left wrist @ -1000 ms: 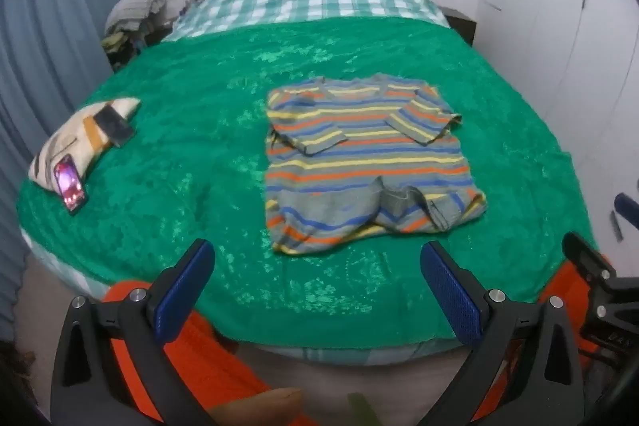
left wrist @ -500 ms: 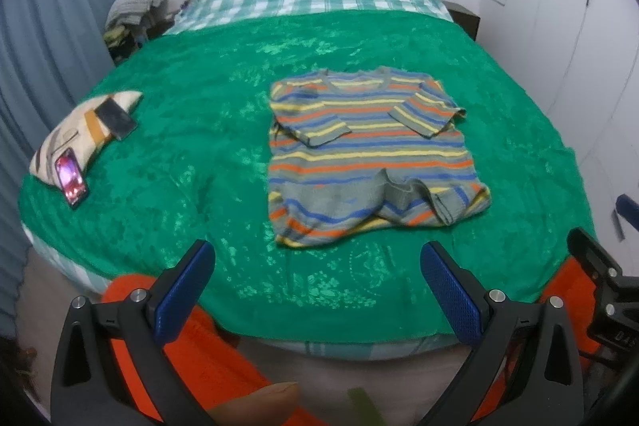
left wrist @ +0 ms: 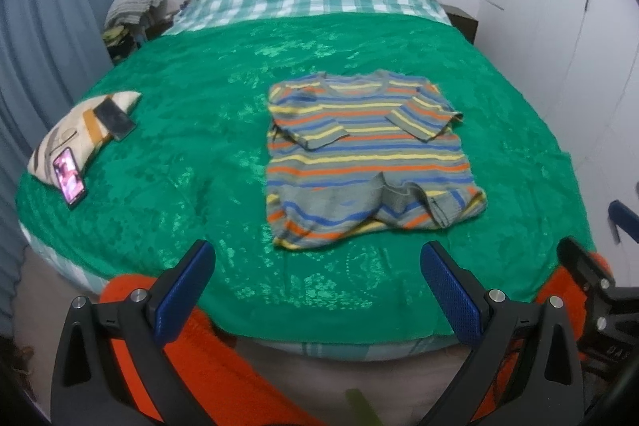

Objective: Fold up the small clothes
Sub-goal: 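Move both grippers toward the hem of the striped sweater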

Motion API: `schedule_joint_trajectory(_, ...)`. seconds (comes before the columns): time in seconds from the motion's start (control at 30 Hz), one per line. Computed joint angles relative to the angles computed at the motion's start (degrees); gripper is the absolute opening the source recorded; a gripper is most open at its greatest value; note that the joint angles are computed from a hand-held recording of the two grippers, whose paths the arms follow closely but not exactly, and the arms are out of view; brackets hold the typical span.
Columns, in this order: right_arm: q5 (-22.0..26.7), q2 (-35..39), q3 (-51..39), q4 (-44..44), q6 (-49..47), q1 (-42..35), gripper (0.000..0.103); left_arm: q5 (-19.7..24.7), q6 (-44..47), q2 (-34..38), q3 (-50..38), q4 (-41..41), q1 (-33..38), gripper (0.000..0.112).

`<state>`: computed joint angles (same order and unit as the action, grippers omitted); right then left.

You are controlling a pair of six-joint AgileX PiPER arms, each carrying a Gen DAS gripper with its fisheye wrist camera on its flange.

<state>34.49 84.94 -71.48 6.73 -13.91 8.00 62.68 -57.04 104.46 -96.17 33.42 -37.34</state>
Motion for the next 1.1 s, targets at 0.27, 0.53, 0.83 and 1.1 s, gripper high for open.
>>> schedule_joint_trajectory(0.27, 0.8, 1.1, 0.0, 2.7, -2.2, -0.4, 0.103, 0.3, 1.2, 1.1, -1.4, -1.9, 0.7, 0.103)
schedule_joint_trajectory(0.53, -0.6, 0.2, 1.6, 2.6, -1.8, 0.1, 0.103, -0.8, -0.5, -0.1, 1.5, -1.5, 0.9, 0.103)
schedule_joint_trajectory(0.83, -2.0, 0.0, 1.5, 1.8, -1.0, 0.7, 0.103, -2.3, -0.4, -0.4, 2.8, -1.3, 1.5, 0.103)
schedule_joint_trajectory(1.1, -1.9, 0.2, 1.4, 4.4, -2.4, -1.0, 0.103, -6.1, -0.7, -2.9, 8.3, -4.0, 6.1, 0.103)
